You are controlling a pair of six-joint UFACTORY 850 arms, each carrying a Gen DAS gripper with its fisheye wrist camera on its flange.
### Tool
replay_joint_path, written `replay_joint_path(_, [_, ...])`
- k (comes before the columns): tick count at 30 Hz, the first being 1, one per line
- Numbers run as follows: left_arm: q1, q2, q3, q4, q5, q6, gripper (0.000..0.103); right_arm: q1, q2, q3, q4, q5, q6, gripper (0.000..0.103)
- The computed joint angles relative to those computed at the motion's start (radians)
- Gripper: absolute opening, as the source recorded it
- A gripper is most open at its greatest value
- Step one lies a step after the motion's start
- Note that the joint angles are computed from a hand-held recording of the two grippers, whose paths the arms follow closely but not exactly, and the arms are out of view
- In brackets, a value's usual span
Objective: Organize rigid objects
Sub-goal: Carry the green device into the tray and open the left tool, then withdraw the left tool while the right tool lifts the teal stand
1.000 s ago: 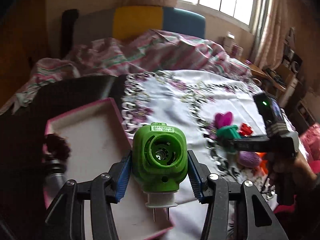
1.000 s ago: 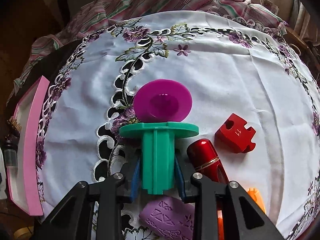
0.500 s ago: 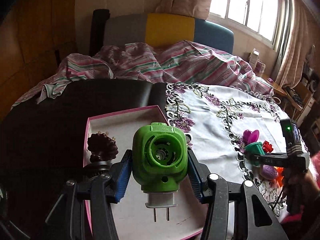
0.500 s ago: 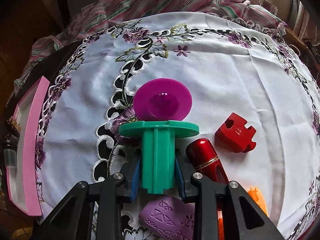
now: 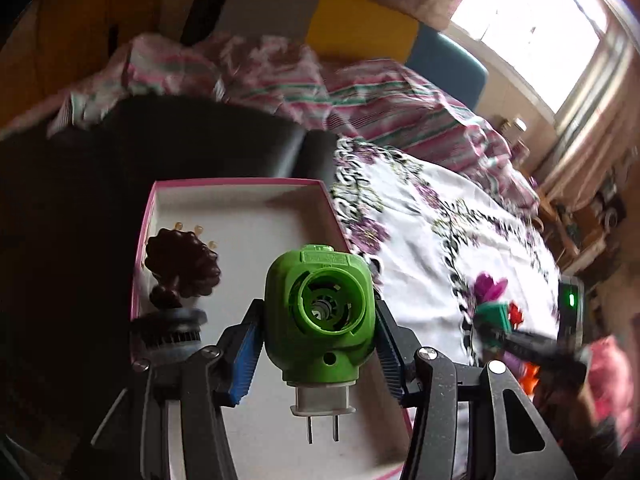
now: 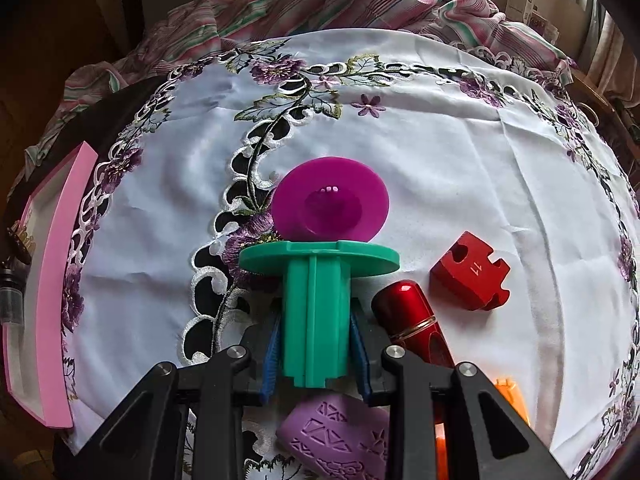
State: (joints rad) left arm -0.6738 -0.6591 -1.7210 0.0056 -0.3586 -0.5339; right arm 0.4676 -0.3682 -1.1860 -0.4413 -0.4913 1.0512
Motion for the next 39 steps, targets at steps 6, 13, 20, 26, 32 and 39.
replay_joint_path(6, [0.052,-0.093,-0.143,-0.111,-0.06,0.083,0.053,0.001,-0.005,-0.008,-0.004,-0.013,-0.009,0.03])
replay_joint_path(13, [0.065,-0.243,-0.358,-0.005,-0.195,0.003,0.053,0.003,-0.008,-0.012,-0.009,-0.019,-0.012,0.03])
replay_joint_path(20, [0.059,-0.324,-0.465,0.11,-0.24,-0.041,0.055,0.004,-0.009,-0.013,-0.016,-0.02,-0.008,0.03])
replay_joint_path(26, [0.035,-0.24,-0.33,0.274,-0.178,-0.175,0.058,0.005,-0.01,-0.013,-0.022,-0.023,-0.003,0.03])
replay_joint_path(32, [-0.004,-0.113,-0.145,0.479,-0.113,-0.349,0.06,0.005,-0.01,-0.014,-0.019,-0.024,-0.003,0.03])
replay_joint_path(39, [-0.058,0.035,0.058,0.784,-0.071,-0.649,0.063,0.01,-0.012,-0.017,-0.041,-0.035,0.007,0.03])
